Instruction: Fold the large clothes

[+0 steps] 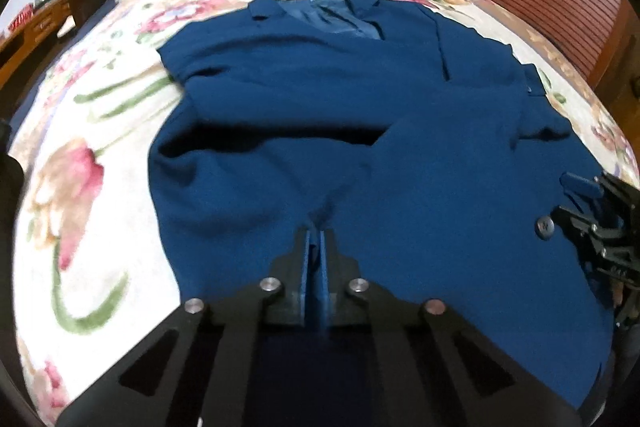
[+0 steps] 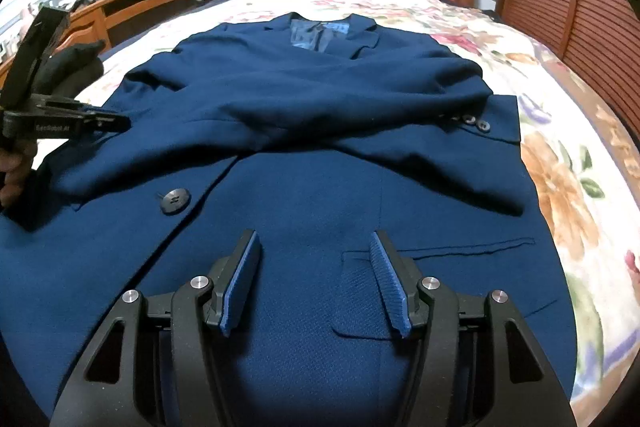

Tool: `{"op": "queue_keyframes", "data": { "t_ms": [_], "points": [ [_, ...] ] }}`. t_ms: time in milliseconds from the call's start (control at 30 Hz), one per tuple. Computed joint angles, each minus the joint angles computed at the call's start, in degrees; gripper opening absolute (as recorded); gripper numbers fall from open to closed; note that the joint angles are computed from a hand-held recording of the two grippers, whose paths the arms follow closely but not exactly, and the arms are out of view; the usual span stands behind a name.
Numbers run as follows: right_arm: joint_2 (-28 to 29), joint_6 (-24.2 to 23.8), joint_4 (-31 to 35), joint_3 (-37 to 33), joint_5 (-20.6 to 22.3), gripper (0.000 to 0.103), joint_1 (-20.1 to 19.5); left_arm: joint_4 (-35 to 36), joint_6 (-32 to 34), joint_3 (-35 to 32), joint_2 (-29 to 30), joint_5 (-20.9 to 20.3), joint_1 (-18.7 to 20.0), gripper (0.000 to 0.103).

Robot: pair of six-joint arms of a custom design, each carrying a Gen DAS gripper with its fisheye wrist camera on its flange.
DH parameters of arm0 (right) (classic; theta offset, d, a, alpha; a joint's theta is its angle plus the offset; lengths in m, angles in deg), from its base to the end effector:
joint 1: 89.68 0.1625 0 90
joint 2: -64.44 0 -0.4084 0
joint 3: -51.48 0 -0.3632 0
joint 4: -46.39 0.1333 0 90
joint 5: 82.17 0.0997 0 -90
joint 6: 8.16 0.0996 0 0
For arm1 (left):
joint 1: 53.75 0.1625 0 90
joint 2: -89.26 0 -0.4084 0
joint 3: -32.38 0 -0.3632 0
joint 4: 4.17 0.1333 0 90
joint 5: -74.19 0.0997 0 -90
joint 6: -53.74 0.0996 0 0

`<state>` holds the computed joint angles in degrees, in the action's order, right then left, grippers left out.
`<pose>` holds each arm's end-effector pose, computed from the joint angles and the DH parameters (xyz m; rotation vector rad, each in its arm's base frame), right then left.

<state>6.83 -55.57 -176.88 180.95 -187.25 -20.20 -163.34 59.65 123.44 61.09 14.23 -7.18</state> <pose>-0.0621 -0.4722 0.2037 0.3403 -2.1604 0.9127 -0.3029 -0.5864 -0.0428 1.0731 2.4299 -0.3672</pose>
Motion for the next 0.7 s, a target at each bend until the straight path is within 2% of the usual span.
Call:
{"op": "queue_keyframes", "data": {
  "t_ms": [233, 433, 700],
  "points": [
    [-0.08, 0.11, -0.27, 0.21, 0.23, 0.059, -0.02, -8.78, 2.82, 8.72, -5.72, -2.1, -4.56, 0.0],
    [0.06, 0.0, -3.02, 1.21, 0.95, 0.058, -0.2, -14.33, 3.66, 16.88, -10.27, -3.17, -9.2, 0.0],
    [-2.65, 1.23, -10.06, 6.48, 6.49, 0.058, -2.18, -20.28, 3.53, 24.13, -11.51, -4.95, -12.6, 0.0]
  ]
}}
